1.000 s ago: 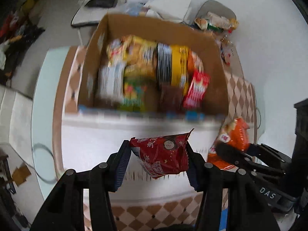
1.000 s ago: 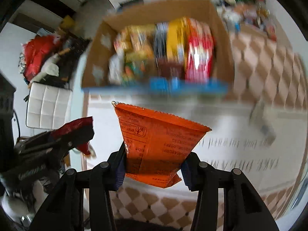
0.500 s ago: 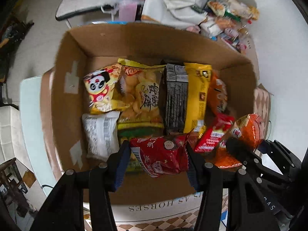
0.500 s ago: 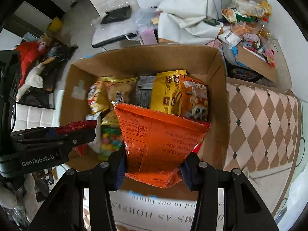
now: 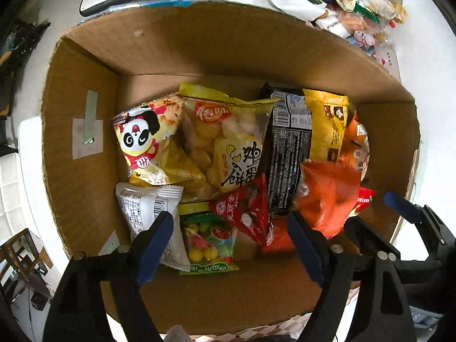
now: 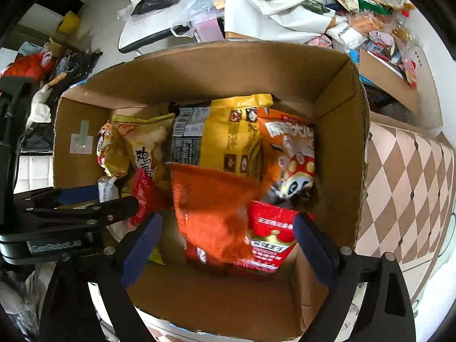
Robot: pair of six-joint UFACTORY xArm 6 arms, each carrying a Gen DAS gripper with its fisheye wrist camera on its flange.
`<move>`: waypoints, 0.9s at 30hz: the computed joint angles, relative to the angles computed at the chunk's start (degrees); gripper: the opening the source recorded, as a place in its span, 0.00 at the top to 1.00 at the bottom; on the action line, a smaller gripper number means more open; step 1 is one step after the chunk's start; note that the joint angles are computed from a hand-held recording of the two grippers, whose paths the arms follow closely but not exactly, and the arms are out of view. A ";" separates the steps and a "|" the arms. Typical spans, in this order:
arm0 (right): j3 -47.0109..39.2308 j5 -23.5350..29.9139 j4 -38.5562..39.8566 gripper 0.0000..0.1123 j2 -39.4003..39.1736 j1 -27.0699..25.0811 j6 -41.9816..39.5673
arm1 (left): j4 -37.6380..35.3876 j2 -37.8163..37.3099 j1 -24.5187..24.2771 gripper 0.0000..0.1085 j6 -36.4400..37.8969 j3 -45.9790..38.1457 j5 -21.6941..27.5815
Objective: Organize snacks
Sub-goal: 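Lower both packets into the cardboard box and open both grippers, then move both grippers back toward the last snacks on the table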
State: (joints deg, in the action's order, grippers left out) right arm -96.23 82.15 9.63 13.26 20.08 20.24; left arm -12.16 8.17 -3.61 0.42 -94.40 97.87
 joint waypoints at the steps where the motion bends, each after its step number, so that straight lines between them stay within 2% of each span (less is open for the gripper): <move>1: -0.06 0.21 -0.62 0.15 0.04 0.04 -0.12 | 0.15 -0.47 -0.07 0.25 -0.14 0.22 -0.43; 9: 2.29 -0.28 -3.08 0.15 -3.54 1.20 0.71 | 2.69 -7.38 -1.17 0.24 -0.46 4.65 -4.42; 22: 14.73 -4.79 -12.93 0.15 -21.16 7.20 7.47 | 8.46 -29.21 -3.33 0.24 -3.82 21.03 -14.90; 27: 18.41 -5.68 -16.29 0.15 -27.14 10.43 11.57 | 10.76 -36.05 -4.55 0.24 -5.52 24.55 -16.24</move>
State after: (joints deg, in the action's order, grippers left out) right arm -77.81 76.47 -6.67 -13.88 30.51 31.81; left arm -1.40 -27.88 -8.16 -5.09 -69.85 81.63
